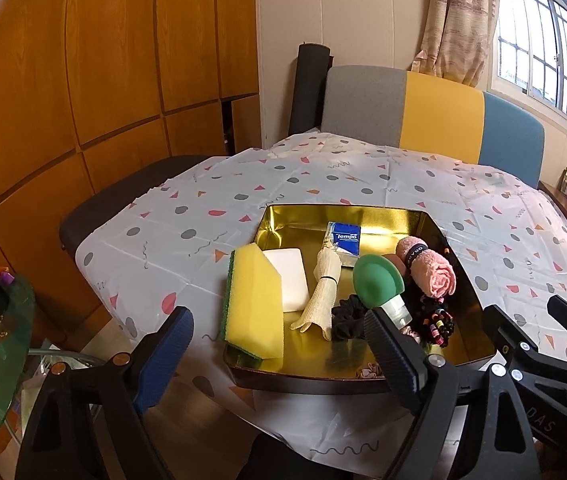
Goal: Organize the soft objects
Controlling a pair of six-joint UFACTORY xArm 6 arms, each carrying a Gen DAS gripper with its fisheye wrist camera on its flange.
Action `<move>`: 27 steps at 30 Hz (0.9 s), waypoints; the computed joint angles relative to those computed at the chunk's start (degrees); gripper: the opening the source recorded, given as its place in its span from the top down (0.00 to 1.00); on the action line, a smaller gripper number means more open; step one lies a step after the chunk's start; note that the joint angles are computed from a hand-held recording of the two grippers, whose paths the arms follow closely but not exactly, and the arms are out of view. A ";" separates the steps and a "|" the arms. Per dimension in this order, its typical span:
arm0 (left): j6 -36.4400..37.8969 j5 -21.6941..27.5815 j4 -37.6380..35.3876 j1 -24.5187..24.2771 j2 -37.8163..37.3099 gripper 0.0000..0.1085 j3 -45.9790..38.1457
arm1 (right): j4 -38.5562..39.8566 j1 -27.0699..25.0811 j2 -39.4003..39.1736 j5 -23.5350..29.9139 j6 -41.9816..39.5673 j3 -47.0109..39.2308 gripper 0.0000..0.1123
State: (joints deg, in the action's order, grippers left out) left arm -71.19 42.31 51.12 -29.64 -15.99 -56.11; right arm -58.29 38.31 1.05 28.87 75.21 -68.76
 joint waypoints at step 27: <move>0.24 0.51 -0.77 0.03 -0.13 0.18 0.21 | -0.53 0.34 0.44 0.21 0.55 -0.52 0.09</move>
